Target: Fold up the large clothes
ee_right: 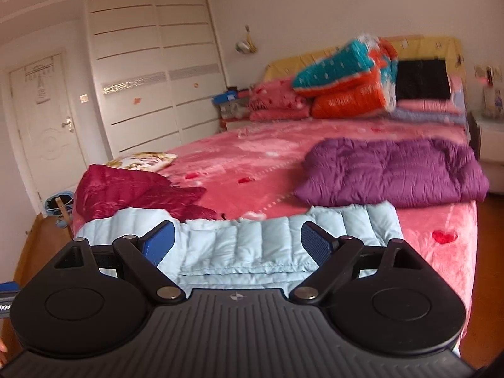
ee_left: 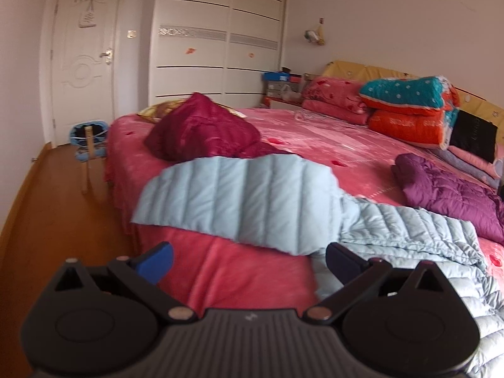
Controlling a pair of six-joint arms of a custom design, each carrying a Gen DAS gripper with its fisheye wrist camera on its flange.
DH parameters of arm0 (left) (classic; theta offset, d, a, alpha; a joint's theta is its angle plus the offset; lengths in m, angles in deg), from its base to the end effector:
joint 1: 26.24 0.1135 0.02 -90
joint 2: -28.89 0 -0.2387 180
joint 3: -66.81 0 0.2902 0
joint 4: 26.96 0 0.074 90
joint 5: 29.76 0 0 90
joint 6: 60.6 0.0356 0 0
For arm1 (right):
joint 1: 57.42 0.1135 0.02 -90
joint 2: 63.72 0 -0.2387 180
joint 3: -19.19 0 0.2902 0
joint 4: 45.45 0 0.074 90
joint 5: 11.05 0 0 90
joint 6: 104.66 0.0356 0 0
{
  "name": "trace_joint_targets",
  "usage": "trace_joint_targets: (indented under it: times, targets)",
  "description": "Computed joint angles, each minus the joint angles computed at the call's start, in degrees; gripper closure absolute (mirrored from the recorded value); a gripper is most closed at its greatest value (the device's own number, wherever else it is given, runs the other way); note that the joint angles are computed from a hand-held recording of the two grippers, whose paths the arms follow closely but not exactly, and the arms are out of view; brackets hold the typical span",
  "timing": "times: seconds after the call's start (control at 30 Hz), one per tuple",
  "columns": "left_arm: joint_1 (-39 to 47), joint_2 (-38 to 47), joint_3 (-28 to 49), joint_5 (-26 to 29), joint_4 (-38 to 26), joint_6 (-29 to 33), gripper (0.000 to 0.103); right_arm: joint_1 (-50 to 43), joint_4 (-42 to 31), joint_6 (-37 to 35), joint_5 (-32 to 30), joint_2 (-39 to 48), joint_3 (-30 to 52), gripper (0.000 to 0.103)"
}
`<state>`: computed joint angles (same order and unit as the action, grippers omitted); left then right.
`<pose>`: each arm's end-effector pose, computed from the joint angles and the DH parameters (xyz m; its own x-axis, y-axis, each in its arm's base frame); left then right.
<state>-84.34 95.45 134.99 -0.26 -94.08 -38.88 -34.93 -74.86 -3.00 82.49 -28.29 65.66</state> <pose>0.1600 -0.1985 0.2574 -0.3891 -0.2405 -0.8892 -0.3626 0.9274 -0.0922 0.1988 0.0799 0.2729 -0.3514 0.0728 -0.9334 -0.2620 0.9495 0.1727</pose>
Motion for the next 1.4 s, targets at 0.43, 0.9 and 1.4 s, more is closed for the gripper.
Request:
trace_joint_targets:
  times: [0.43,0.9,1.4]
  targets:
    - [-2.0,-8.1,-6.1,-1.8,-17.9,-18.9,0.001,31.1,8.8,-12.2,32.0,-9.1,-5.5,0.000]
    - [12.1,-18.1,-17.8,5.3,3.4,0.1,0.001,29.1,62.9,-55.5,38.4,2.5,-12.5,0.000]
    - [36.2,-19.0,-30.0,31.6,39.7,9.3,0.001,19.1,42.5,-46.7,41.1,0.0,-9.0,0.000]
